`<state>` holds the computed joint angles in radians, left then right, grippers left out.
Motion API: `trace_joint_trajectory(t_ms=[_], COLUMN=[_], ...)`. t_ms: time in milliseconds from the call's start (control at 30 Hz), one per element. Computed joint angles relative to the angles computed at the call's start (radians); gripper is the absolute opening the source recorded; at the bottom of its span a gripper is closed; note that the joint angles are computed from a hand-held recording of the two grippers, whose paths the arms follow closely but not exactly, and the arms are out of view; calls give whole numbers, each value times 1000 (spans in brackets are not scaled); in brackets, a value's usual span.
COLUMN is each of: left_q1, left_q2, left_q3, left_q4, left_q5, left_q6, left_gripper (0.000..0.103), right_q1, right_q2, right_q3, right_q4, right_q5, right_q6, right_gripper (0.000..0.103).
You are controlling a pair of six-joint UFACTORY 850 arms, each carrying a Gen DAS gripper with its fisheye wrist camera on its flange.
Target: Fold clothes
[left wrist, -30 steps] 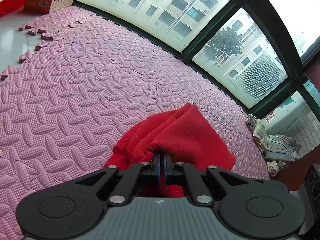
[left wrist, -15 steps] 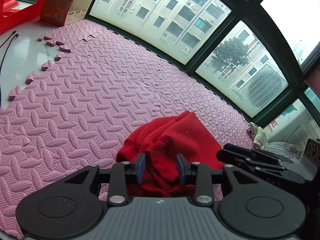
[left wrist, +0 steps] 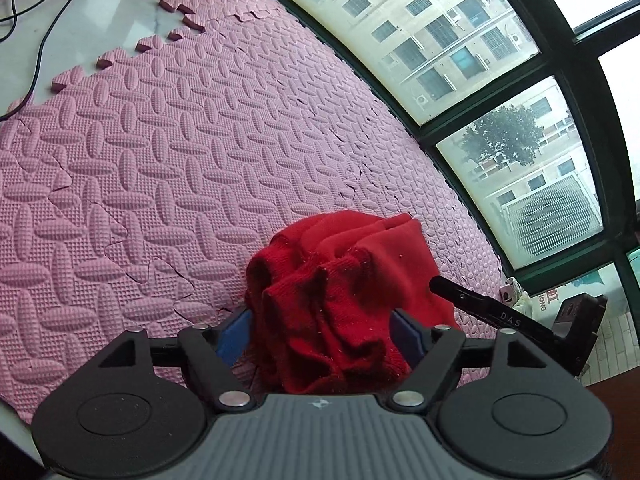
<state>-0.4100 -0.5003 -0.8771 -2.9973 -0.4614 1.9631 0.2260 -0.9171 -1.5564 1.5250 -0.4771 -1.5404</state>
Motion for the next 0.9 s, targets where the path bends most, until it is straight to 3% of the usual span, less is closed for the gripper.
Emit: trace_joint_trajectory(t_ms=[100, 167, 267, 367, 600, 900], left_q1=[11, 17, 37, 57, 81, 65], left_q2=[-19, -30, -48, -63, -86, -166], left_q3=[-7, -17, -31, -38, -112, -285], left_q4=[55, 69, 159, 228, 396, 665], left_q5=[-30, -24, -33, -67, -27, 64], left_q6=[-59, -59, -129, -181, -188, -266], left_gripper=[76, 67, 45, 29, 23, 22], right_q1=[-15, -26, -34, -38, -56, -98], right_q2=[-37, -67, -84, -73, 19, 195], right_q3=[-46, -83, -97, -78, 73, 390], right_q4=[-73, -108, -114, -106, 29, 415], right_q5=[-58, -109, -151, -164, -131, -102], right_q6=[100, 161, 190, 190, 94, -180], right_gripper=[68, 68, 66, 56, 44, 40])
